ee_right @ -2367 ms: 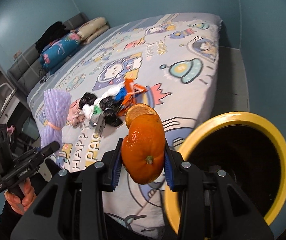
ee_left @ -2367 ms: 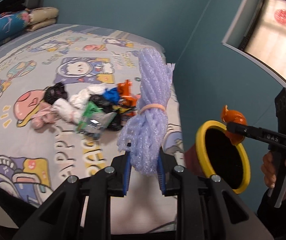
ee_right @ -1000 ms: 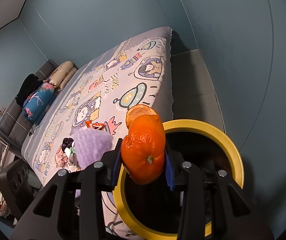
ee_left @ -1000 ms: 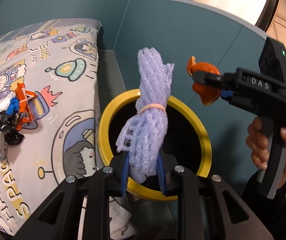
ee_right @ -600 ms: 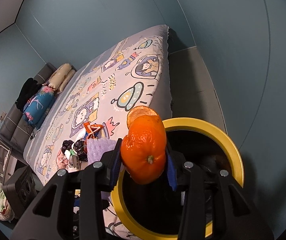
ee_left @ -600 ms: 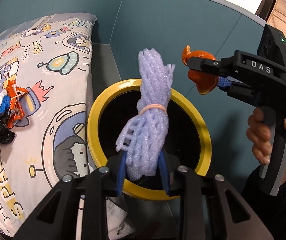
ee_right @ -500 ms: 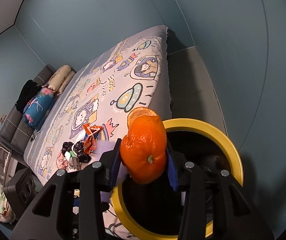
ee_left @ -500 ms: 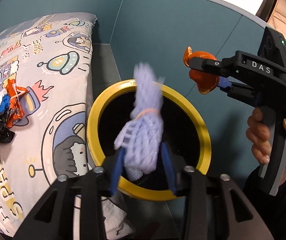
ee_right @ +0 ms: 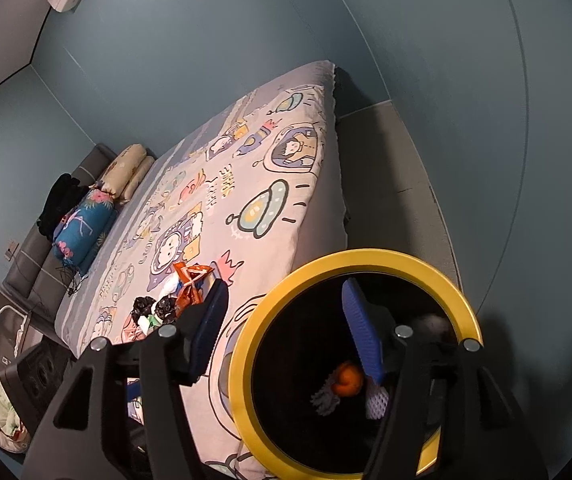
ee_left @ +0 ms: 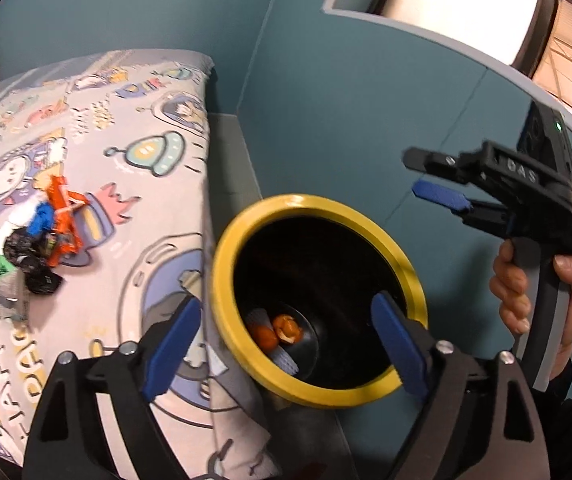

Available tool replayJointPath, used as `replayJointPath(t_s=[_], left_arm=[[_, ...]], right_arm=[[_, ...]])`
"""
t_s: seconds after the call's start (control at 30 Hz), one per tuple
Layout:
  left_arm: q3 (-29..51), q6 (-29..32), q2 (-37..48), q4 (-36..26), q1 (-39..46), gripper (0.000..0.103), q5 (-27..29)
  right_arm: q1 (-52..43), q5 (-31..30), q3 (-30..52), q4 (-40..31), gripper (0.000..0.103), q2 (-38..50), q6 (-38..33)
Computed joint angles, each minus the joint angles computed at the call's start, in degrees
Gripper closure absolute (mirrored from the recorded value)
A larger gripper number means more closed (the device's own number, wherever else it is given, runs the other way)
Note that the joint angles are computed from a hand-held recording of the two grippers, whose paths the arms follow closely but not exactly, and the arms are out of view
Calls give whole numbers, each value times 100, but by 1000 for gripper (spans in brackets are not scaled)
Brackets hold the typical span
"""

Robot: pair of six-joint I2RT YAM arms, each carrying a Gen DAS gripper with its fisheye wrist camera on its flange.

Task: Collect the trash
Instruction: 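Open both tools to drop the net and peel into the bin, then move both tools back over the trash pile on the bed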

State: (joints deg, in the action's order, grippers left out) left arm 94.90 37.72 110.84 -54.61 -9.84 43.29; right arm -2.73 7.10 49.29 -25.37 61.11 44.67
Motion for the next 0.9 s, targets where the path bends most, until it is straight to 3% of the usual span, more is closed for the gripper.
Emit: replayJointPath(t_s=[0.17,0.43,0.9], left_arm=[[85,-324,42,353,181,10,-102],[318,-691,280,802,588,8,-359],[1321,-1061,1117,1035,1419,8,-701]], right_arm=[[165,23,40,157,39,26,-139],[565,139,290,340,31,384,-312],[1332,256,1465,716,29,2006,-681]])
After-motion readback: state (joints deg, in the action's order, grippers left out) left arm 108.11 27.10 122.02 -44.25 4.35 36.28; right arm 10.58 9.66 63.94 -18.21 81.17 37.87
